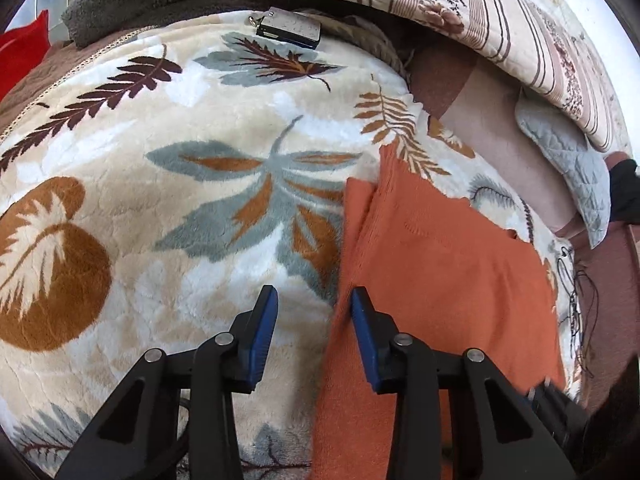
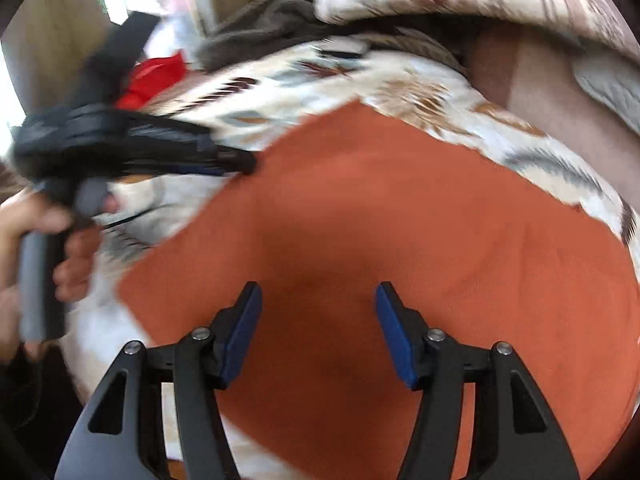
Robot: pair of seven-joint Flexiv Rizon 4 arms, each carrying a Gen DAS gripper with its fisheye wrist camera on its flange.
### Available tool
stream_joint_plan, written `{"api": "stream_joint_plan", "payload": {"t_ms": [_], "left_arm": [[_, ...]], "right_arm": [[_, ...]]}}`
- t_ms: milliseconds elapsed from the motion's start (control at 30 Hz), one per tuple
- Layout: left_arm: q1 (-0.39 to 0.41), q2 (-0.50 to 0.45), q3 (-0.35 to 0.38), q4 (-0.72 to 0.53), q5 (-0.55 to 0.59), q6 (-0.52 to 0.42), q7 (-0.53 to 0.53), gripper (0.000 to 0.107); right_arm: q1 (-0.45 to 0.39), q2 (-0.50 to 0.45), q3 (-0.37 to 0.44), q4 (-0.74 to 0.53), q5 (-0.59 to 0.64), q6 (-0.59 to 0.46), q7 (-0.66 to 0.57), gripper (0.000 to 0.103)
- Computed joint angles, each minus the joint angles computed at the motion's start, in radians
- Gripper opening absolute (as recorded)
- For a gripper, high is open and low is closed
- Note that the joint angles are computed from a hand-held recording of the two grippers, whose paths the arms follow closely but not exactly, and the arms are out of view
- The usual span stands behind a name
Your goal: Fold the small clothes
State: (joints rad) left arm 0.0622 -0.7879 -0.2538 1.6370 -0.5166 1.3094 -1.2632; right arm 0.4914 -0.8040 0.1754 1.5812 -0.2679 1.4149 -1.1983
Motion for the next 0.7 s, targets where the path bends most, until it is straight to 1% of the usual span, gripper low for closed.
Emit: {"api": "stream_joint_plan", "payload": {"t_ms": [100, 167, 200, 300, 333, 367, 467, 533, 600, 633, 667, 700], "left_arm": [[0.029, -0.013, -0.043, -0.02, -0.028, -0.022, 0.023, 0.038], [0.05, -0.02, -0.072, -0.036, -0.051, -0.054, 0.052, 0.038], [0.052, -0.022, -0.074, -0.045, -0.057, -0.071, 0.064, 0.038], [0.037, -0.022, -0.05, -0.066, -0.064, -0.112, 0.073, 0.038], [0.036, -0.025, -0.048, -0.072, -0.07, -0.126, 0.076, 0.038], [0.029, -0.027, -0.04, -0.078, -0.071, -0.138, 0.076, 0.038], [-0.001, -0.033, -0.001, -0.098, -0.052, -0.164, 0.064, 0.038], [-0.008, -0.036, 0.005, -0.103, -0.049, -0.174, 0.066, 0.038], [-0.008, -0.037, 0.004, -0.104, -0.053, -0.177, 0.069, 0.038], [-0.001, -0.037, -0.006, -0.1, -0.063, -0.175, 0.076, 0.038], [0.004, -0.037, -0.012, -0.097, -0.072, -0.176, 0.081, 0.038], [0.009, -0.036, -0.018, -0.094, -0.082, -0.177, 0.086, 0.038]], "right_arm": [[-0.034, -0.002, 0.09, -0.005, 0.023, -0.011, -0.047, 0.061], [-0.042, -0.005, 0.125, -0.007, 0.041, -0.013, -0.072, 0.061], [-0.045, -0.006, 0.141, -0.006, 0.048, -0.014, -0.087, 0.061], [-0.05, -0.006, 0.177, 0.005, 0.065, -0.014, -0.134, 0.061], [-0.043, -0.007, 0.177, 0.007, 0.063, -0.019, -0.15, 0.061], [-0.024, -0.005, 0.159, 0.01, 0.052, -0.023, -0.162, 0.062], [0.059, -0.003, 0.063, 0.02, -0.002, -0.012, -0.169, 0.064], [0.128, -0.011, -0.028, 0.024, -0.049, 0.019, -0.145, 0.064], [0.202, -0.025, -0.137, 0.031, -0.092, 0.066, -0.094, 0.064], [0.237, -0.03, -0.186, 0.036, -0.083, 0.085, -0.081, 0.061], [0.249, -0.033, -0.222, 0.046, -0.139, 0.101, -0.01, 0.047], [0.241, -0.032, -0.224, 0.053, -0.149, 0.12, 0.028, 0.035]]}}
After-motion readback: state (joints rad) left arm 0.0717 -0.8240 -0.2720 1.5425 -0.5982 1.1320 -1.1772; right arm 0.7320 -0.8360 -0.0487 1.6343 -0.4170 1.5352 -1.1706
